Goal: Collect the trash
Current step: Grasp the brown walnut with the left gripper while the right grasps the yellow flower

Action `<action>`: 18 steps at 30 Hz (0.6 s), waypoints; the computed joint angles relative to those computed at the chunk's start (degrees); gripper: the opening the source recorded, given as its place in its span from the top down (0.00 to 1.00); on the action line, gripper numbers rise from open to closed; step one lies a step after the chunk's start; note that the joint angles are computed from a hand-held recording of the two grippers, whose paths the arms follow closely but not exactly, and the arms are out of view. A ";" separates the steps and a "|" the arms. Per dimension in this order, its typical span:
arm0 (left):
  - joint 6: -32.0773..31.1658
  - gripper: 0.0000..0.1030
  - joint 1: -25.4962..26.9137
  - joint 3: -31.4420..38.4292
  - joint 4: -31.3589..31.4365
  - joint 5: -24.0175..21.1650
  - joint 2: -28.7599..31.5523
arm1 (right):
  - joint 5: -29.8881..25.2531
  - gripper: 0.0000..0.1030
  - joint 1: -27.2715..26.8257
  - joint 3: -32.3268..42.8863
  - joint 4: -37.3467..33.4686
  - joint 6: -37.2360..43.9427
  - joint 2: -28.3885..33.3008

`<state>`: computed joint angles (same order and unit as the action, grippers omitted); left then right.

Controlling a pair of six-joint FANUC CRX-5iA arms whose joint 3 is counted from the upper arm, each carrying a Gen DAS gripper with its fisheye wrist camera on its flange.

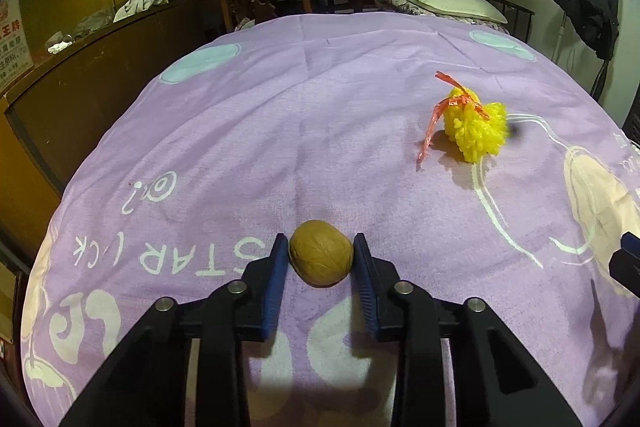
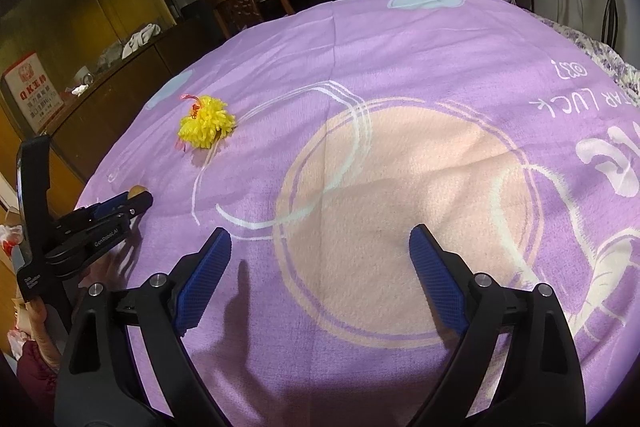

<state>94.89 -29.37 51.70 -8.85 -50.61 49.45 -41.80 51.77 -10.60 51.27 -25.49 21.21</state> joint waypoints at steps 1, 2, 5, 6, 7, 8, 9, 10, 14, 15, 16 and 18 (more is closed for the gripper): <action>-0.01 0.68 0.09 -0.30 0.21 0.28 -0.15 | -0.19 0.15 0.07 0.11 -0.18 0.20 0.03; 0.01 0.68 0.23 -0.83 0.56 0.72 -0.40 | -0.40 0.15 0.13 0.28 -0.44 0.50 0.10; 0.35 0.68 0.60 -2.24 1.35 1.79 -1.11 | -1.39 0.15 0.34 1.30 -1.62 1.94 0.56; 0.50 0.68 0.70 -2.53 1.63 1.99 -1.25 | -1.53 0.15 0.34 1.39 -1.79 2.19 0.62; 0.69 0.68 0.86 -2.99 1.97 2.30 -1.47 | -1.87 0.15 0.38 1.75 -2.16 2.68 0.81; 0.86 0.68 0.98 -3.42 2.25 2.62 -1.70 | -2.16 0.15 0.41 2.04 -2.48 3.14 0.95; 1.18 0.68 1.15 -4.09 2.52 3.11 -2.05 | -2.84 0.15 0.54 2.66 -3.11 4.01 1.24; 1.51 0.68 1.21 -4.59 2.59 3.46 -2.34 | -3.26 0.15 0.66 2.93 -3.39 4.42 1.34; 2.66 0.68 1.66 -6.82 3.15 5.24 -3.59 | -6.42 0.15 1.22 5.81 -5.66 8.03 2.73; 2.90 0.68 1.76 -7.23 3.30 5.63 -3.81 | -7.27 0.15 1.31 7.01 -6.60 9.89 3.33; 3.03 0.68 1.90 -7.64 3.62 6.02 -4.01 | -7.55 0.15 1.32 7.51 -6.97 10.85 3.56; 3.03 0.68 2.11 -8.13 4.19 6.48 -4.21 | -7.33 0.14 1.24 8.22 -7.11 11.92 3.98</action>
<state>97.92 -27.27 43.57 -4.66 -44.13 45.23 -49.13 53.02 -2.38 44.16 -13.57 25.19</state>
